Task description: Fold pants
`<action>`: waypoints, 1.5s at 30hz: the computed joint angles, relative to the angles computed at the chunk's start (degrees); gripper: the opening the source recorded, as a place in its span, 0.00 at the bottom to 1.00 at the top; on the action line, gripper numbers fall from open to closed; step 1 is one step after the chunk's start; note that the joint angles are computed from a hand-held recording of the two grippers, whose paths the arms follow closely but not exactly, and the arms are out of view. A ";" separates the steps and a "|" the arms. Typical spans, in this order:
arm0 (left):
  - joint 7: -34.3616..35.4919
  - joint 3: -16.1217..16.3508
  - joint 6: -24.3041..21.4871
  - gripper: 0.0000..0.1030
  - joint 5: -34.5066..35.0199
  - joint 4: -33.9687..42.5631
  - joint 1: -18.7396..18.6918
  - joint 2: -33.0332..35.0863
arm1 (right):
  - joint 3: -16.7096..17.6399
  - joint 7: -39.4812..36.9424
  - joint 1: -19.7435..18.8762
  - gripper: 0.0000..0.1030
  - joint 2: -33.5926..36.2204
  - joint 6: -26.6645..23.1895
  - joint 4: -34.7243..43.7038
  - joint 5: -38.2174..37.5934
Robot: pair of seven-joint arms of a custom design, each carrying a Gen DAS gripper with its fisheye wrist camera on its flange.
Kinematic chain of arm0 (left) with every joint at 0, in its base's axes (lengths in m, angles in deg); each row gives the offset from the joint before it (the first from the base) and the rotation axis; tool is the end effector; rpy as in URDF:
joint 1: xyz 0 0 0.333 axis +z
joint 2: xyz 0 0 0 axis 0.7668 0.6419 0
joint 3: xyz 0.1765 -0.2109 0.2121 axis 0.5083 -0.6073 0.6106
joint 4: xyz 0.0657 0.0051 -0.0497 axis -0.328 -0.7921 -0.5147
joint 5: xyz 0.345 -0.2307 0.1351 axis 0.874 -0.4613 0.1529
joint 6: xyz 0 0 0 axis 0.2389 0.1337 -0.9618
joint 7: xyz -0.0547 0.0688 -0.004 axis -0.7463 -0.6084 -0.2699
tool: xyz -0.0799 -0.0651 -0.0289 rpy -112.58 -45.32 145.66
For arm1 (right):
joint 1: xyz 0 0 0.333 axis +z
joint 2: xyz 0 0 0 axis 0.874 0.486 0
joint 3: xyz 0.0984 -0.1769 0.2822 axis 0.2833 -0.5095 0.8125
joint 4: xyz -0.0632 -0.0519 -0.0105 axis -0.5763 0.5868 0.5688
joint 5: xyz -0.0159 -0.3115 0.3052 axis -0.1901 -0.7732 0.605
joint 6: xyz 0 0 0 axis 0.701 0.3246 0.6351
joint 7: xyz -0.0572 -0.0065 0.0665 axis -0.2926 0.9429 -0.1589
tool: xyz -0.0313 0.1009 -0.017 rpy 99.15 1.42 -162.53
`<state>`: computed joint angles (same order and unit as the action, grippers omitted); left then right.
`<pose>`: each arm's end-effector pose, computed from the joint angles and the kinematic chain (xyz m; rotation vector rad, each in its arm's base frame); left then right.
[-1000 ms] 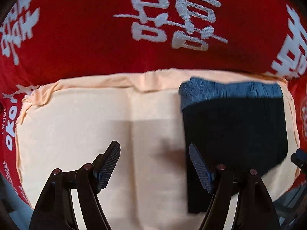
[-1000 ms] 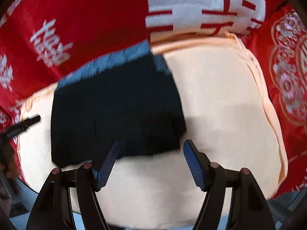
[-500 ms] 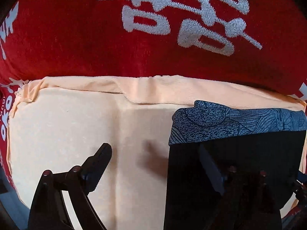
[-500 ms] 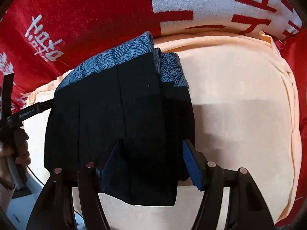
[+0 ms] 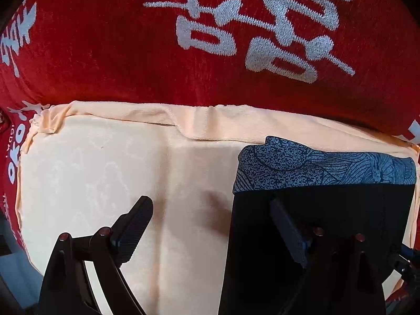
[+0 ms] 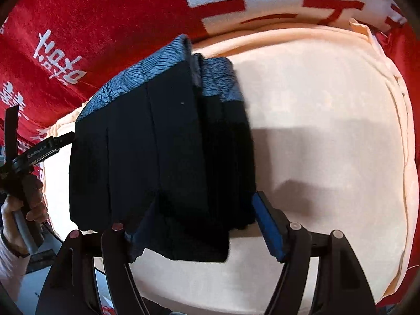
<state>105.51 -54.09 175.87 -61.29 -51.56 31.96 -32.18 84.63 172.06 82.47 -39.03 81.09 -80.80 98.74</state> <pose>0.6350 -0.3496 0.4893 -2.1593 2.1302 -0.0732 0.5156 0.3008 0.5175 -1.8721 2.2095 0.3066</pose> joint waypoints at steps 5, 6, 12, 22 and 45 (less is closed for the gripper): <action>-0.31 -0.30 -1.21 0.90 -0.77 1.05 -0.17 -0.26 | -0.72 -0.07 -0.86 0.74 -1.62 -0.01 -1.79 0.63; 0.08 -0.48 -1.09 0.90 -1.54 0.94 0.03 -0.57 | -0.65 0.27 -0.93 0.74 -1.96 0.03 -2.06 0.68; 7.34 -2.37 4.20 0.90 -12.79 -3.70 3.20 -4.74 | -0.97 -0.11 -1.67 0.79 -4.40 2.87 -4.89 1.91; 13.33 -2.02 5.44 0.90 -24.92 -9.42 5.23 -8.24 | -2.65 -8.12 -2.54 0.83 -6.38 6.14 -8.48 11.60; 27.26 -4.05 4.34 0.99 -37.83 -6.93 7.71 -0.19 | -2.91 -34.86 -5.01 0.95 5.64 5.04 -2.57 35.89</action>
